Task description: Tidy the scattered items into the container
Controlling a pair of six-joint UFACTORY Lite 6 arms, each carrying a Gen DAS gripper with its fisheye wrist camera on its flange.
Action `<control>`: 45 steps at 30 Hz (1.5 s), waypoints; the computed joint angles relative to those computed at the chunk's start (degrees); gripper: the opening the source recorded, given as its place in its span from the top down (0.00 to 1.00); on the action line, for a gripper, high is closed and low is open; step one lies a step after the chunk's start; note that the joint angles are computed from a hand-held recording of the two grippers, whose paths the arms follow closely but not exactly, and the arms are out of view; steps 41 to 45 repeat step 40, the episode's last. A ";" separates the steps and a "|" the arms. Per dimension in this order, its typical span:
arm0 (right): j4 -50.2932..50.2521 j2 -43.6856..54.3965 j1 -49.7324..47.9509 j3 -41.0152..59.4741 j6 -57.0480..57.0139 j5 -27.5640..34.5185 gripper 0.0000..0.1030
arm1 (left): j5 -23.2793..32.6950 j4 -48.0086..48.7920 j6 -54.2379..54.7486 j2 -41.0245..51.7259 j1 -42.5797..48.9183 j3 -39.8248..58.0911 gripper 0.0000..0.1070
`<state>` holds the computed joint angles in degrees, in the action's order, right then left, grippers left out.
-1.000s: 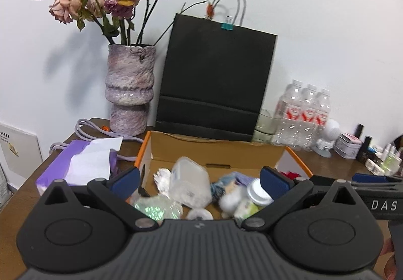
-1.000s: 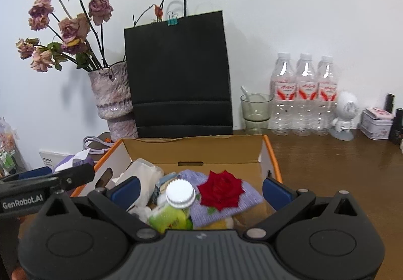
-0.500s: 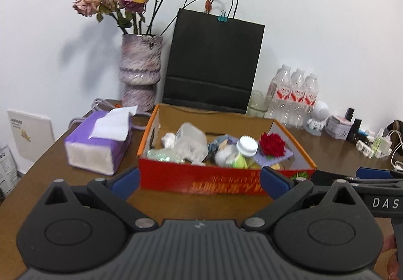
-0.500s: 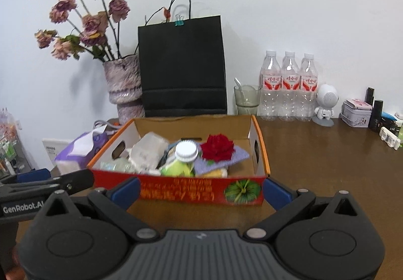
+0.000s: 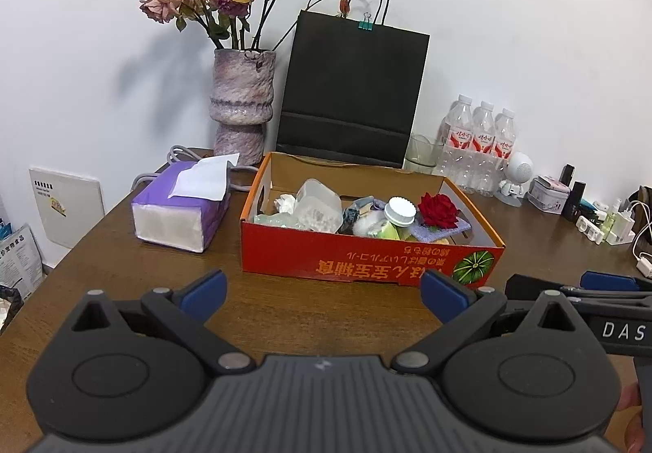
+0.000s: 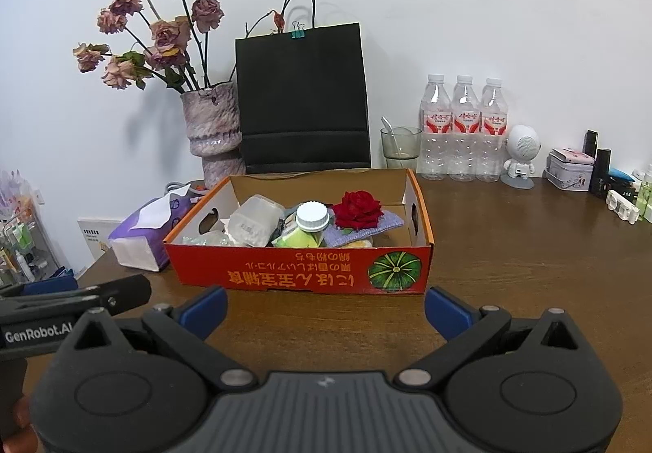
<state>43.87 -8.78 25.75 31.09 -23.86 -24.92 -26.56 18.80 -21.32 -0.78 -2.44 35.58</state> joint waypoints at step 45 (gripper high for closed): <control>-1.79 0.19 0.16 -2.00 3.08 -0.63 0.00 | -0.48 -3.20 3.37 0.24 -0.60 -1.13 0.04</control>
